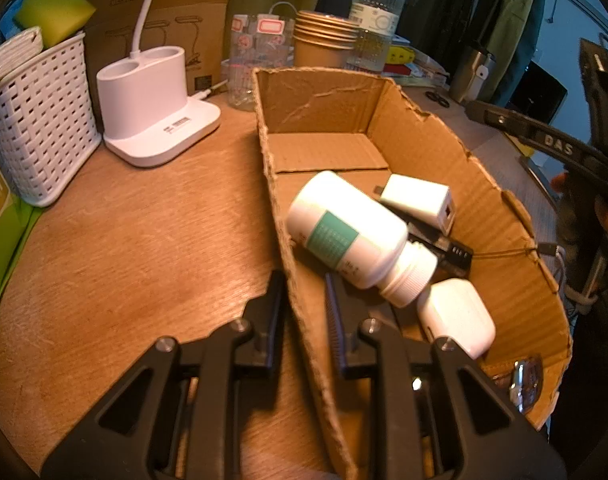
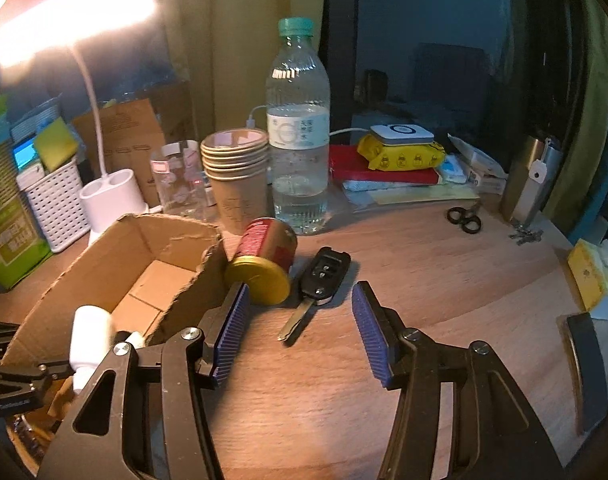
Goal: Organize rigid objects
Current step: 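Move the right gripper to the black car key and close on it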
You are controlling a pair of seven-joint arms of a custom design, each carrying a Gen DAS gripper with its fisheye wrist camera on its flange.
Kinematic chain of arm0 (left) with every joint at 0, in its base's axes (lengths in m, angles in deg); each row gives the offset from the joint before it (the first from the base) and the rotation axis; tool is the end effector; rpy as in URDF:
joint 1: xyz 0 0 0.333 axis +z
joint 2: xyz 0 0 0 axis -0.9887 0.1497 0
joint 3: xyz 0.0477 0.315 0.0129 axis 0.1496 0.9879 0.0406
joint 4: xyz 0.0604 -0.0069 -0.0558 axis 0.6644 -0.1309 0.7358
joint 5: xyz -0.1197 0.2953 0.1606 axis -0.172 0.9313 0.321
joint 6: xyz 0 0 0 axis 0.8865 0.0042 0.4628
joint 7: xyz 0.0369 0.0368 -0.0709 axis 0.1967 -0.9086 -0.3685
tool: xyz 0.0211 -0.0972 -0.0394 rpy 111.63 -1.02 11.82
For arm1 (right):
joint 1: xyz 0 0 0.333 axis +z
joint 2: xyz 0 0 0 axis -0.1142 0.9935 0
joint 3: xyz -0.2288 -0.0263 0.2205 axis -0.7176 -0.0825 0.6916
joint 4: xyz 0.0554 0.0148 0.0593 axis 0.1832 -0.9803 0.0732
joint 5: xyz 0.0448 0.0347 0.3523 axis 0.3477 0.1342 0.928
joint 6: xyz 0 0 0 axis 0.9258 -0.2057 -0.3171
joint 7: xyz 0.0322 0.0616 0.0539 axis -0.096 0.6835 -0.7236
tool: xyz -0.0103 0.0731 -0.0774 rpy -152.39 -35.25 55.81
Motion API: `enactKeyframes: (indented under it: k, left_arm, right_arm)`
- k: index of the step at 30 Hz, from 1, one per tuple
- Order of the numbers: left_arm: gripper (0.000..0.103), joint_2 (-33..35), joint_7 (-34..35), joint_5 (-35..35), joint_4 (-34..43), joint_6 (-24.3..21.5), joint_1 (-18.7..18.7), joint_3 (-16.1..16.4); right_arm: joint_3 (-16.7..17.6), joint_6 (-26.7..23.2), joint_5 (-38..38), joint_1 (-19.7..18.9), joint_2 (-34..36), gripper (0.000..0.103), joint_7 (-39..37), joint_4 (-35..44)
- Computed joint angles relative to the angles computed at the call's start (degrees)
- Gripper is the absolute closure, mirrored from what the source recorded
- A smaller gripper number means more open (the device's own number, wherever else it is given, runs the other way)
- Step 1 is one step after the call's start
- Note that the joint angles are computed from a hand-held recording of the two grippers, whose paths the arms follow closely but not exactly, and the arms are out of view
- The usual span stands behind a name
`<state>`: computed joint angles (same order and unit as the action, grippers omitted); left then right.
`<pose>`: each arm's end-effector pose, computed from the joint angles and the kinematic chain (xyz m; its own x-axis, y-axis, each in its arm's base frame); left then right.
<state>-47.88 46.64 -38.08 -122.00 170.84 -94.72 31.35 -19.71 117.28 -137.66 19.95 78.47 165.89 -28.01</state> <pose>0.6355 -0.2889 0.3040 -0.4638 -0.8671 0.1820 -0.7390 0.2653 -0.6193 0.6367 0.2348 0.3573 -0.0320 -0.9984 0.0472 -0.6217 -0.0171 -0.7830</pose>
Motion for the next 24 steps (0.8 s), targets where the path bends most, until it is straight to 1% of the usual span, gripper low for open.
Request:
enactKeyframes:
  k: [4,11,15,19,24]
  left_arm:
    - [0.081,0.02,-0.06,0.07,0.01,-0.02,0.03,-0.02]
    - [0.081,0.03,-0.12,0.15,0.01,0.0,0.03,-0.03]
    - [0.081,0.01,-0.14,0.17,0.0,0.0,0.04,-0.03]
    - [0.081,0.01,-0.19,0.15,-0.04,0.04,0.01,-0.06]
    - [0.081,0.01,-0.21,0.18,-0.03,0.03,0.0,-0.04]
  right_arm:
    - [1.58,-0.26,4.83,-2.44,2.13,0.046,-5.52,2.2]
    - [3.56,-2.28,17.44,-5.77,6.86,0.046,-18.32,7.73]
    - [5.94,-1.91,24.3,-8.36,8.86,0.046,-25.31,9.84]
    - [7.48,-3.48,29.93,-9.87,10.65,0.046,-31.29,12.31]
    - [8.45,-6.2,36.08,-10.55,12.96,0.046,-37.26,15.43]
